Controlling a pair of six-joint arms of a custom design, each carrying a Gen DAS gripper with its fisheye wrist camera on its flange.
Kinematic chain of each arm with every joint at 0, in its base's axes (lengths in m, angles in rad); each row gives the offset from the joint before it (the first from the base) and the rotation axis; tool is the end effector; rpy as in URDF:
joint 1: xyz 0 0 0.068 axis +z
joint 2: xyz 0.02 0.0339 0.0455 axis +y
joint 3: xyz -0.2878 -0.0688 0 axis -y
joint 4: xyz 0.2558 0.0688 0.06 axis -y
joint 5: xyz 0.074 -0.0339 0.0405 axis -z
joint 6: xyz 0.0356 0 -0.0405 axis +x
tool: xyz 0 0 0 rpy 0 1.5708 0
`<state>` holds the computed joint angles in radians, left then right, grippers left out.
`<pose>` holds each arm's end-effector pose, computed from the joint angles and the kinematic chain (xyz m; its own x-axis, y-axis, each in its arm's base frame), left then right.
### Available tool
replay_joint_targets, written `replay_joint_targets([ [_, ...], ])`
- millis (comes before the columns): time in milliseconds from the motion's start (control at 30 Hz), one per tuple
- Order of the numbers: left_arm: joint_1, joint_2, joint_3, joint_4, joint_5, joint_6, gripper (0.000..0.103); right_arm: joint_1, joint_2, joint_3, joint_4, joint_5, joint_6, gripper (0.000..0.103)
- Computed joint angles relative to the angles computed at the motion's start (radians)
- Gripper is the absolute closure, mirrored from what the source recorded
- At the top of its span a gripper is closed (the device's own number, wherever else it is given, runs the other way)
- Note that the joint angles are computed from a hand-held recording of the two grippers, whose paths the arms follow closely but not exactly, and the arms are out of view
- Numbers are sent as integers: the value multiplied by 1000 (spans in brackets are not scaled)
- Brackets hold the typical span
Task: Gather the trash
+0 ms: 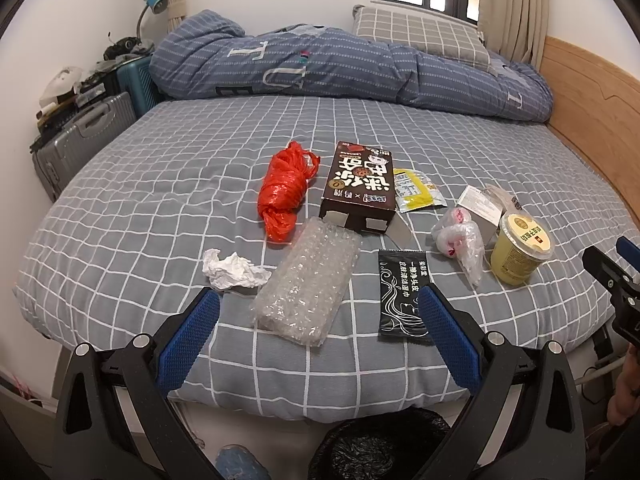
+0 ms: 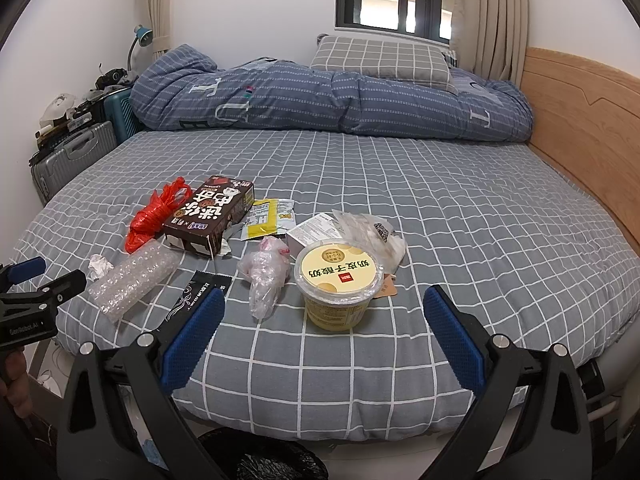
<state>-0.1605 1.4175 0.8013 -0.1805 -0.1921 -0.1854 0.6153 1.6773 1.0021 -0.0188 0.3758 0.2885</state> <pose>0.2929 -0.0405 0.2212 -0.6984 -0.0702 -0.7123 -0.1054 0.9944 0.0053 0.3098 0.2030 0.2181 -0.5879 -0.0915 -0.8037 -0.1453 0.9894 -0.0063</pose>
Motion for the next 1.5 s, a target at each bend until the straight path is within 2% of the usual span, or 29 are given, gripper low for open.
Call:
replay_joint_targets([
  [467, -6, 35, 25, 0, -2, 13, 6, -7, 24, 24, -9, 1, -14, 7],
  [567, 8, 88, 57, 4, 6, 29, 6, -30, 63, 51, -5, -21, -19, 7],
  [633, 21, 135, 87, 6, 17, 43, 6, -43, 101, 84, -24, -37, -27, 12],
  [1067, 56, 439, 307, -27, 62, 108, 11, -101, 289, 198, 9, -114, -60, 15],
  [1367, 80, 569, 411, -62, 81, 122, 22, -125, 363, 243, 28, -143, -57, 19],
  [1433, 77, 583, 420, -60, 64, 133, 26, -124, 375, 255, 23, -131, -54, 18],
  [1500, 79, 606, 444, -77, 73, 139, 35, -126, 386, 264, 26, -119, -55, 19],
])
